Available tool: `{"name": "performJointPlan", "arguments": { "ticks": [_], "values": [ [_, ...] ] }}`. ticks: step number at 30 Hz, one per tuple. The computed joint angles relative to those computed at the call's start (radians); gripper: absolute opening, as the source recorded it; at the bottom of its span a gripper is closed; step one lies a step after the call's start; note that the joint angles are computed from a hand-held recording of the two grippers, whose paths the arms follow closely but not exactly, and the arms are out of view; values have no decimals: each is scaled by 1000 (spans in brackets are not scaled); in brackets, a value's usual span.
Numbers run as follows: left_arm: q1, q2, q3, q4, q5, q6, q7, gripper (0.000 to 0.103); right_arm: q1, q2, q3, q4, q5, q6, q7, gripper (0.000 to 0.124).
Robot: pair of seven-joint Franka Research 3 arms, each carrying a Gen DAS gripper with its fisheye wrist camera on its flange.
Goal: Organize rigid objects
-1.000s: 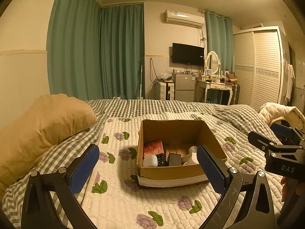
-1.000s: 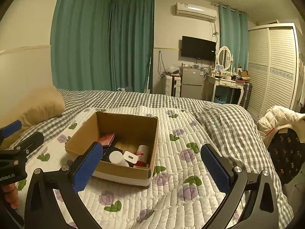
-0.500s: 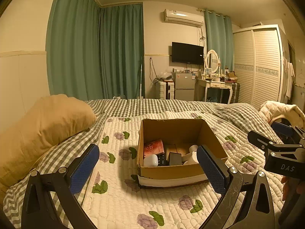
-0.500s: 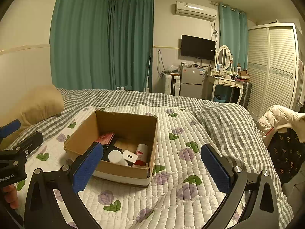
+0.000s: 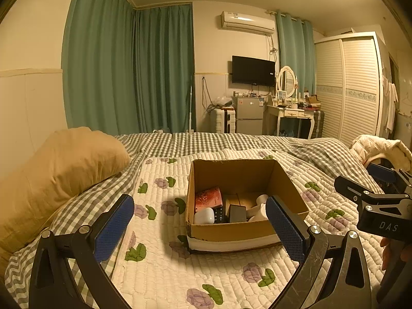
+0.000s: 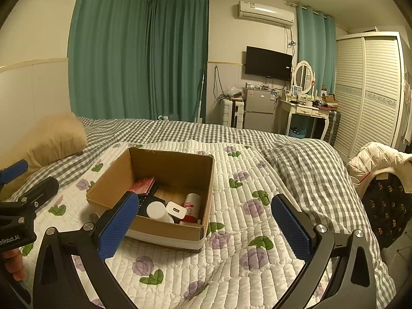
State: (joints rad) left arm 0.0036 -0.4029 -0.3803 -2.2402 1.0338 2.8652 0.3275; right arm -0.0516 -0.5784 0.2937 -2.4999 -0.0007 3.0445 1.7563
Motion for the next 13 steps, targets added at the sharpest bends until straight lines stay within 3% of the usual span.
{"name": "performJointPlan", "arguments": {
  "ticks": [13],
  "values": [
    [-2,4,4,-10,1,14,4,103,11,3,-8,-10,2,-2,-2,103]
  ]
}}
